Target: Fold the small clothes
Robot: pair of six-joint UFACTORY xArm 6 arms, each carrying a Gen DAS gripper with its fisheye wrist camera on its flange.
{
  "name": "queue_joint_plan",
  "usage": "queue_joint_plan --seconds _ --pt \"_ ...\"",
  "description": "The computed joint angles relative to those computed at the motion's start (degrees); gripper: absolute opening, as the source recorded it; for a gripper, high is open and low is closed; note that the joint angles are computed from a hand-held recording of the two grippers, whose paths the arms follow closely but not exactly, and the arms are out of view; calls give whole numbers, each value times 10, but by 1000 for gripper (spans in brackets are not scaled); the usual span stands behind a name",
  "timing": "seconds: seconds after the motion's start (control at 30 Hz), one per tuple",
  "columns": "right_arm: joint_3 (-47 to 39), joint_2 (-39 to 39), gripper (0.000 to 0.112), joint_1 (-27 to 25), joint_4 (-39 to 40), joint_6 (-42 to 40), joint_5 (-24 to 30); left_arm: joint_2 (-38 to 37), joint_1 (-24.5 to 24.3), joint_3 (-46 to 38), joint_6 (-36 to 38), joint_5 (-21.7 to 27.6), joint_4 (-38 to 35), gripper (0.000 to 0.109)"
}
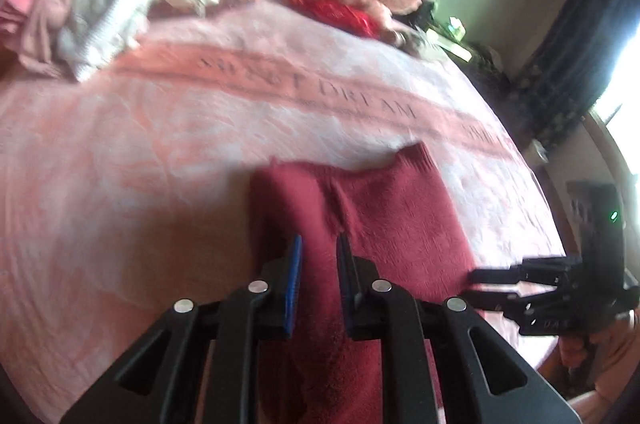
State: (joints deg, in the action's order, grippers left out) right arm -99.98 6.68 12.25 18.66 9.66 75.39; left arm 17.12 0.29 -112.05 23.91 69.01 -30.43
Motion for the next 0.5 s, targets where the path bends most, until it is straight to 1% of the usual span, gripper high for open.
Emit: queue_joint_plan --seconds 0.07,0.1,0.13,0.17,0.2,0.23,0.3,0.33,0.37,0.43,0.5 --pt "-1 1 46 2 0 0 -8 -6 4 2 7 -10 -20 16" --pt "0 1 46 3 -1 2 -12 -1 5 -9 10 5 -30 16" --pt "1 2 46 4 0 4 -15 11 6 -29 8 37 -41 16" --pt "4 1 46 5 1 6 -17 16 7 -34 7 56 -54 16" --pt "8 1 46 6 1 7 -20 20 4 -36 11 74 -59 16" --pt "8 2 46 7 -2 7 -22 20 -4 -31 19 86 -50 16" --pt "12 1 46 8 -5 8 -26 10 -16 0 31 81 -25 16" --pt "6 8 46 7 -4 6 -25 13 -25 12 30 81 4 16" --pt "10 8 44 6 0 6 -27 13 -28 25 29 71 17 15" --pt "20 9 43 5 7 7 -39 10 -28 53 35 42 20 13" --pt "29 8 42 9 -3 7 -52 16 -29 49 36 36 29 11"
